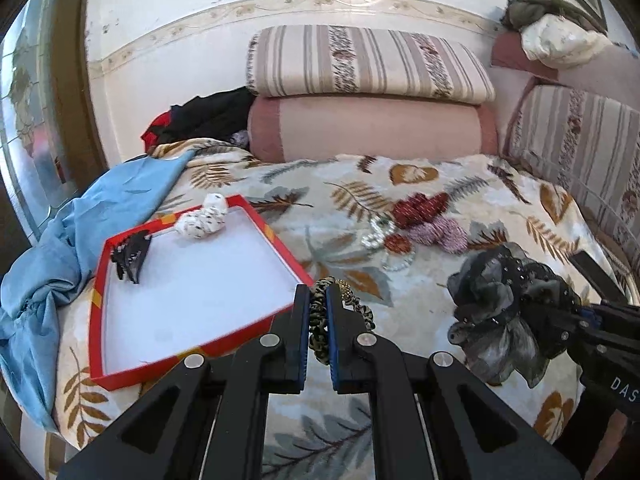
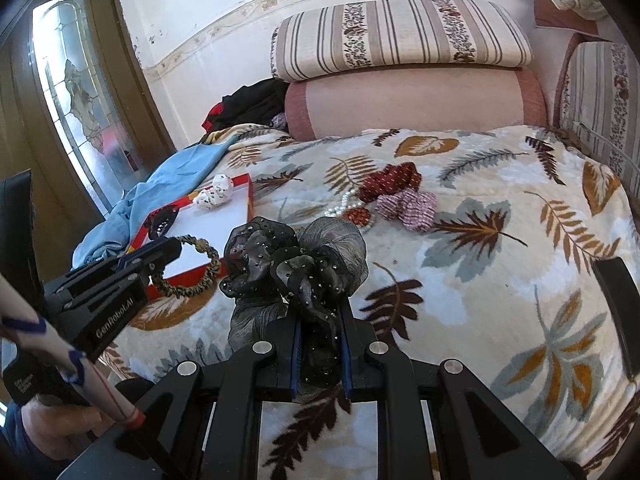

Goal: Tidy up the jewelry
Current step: 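Lower both tools over the red box and open them to drop the items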

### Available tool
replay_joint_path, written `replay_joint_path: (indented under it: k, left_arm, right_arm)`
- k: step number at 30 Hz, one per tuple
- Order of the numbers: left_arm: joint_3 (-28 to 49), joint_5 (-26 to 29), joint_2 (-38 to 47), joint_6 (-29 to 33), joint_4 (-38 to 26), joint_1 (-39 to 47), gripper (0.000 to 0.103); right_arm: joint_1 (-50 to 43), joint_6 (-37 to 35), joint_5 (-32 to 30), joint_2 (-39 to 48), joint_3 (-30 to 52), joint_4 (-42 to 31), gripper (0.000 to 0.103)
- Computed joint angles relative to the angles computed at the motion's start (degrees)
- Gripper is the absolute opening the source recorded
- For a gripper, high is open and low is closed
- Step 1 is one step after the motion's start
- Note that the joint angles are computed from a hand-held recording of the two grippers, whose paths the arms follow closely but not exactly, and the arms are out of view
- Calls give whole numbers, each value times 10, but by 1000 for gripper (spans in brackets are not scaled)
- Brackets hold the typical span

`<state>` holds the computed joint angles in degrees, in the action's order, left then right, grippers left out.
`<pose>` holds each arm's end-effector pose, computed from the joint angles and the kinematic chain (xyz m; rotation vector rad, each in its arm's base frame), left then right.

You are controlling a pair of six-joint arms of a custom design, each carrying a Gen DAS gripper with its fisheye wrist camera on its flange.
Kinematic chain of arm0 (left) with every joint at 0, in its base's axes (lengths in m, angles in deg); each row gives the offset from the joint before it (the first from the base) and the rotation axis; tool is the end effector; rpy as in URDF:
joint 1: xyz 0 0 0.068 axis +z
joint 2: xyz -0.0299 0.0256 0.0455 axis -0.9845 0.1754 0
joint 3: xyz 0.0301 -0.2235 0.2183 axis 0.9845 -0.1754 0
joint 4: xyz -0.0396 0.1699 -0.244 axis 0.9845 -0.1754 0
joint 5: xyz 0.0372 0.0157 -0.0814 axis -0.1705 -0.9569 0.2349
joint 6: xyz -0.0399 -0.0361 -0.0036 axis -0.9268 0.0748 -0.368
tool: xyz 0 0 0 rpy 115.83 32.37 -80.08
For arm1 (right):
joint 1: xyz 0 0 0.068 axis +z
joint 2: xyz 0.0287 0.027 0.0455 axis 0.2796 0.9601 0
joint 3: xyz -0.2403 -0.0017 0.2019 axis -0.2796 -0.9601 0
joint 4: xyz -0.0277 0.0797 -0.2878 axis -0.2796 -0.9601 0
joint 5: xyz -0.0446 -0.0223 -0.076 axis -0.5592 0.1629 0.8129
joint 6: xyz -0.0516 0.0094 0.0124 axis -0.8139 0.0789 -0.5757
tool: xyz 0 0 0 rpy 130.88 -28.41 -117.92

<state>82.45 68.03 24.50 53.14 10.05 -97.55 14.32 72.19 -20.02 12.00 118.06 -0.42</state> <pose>0.2821 -0.0899 0.3438 0.4028 2.1584 -0.1457 0.2119 -0.0001 0.3234 0.1579 2.2443 0.3120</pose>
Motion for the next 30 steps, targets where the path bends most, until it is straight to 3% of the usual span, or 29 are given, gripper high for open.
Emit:
replay_joint_path:
  k: [16,25,30]
  left_arm:
    - [88,65,83,-6,5,174,8]
    - [186,92,200,-6,-18,224,8]
    - [258,87,283,-4,-44,225,8]
  right_arm:
    - [95,23,17,139,116,41,17]
    - [130,38,8,260,196,59,17]
    - [143,47,-1,371,285,49,17]
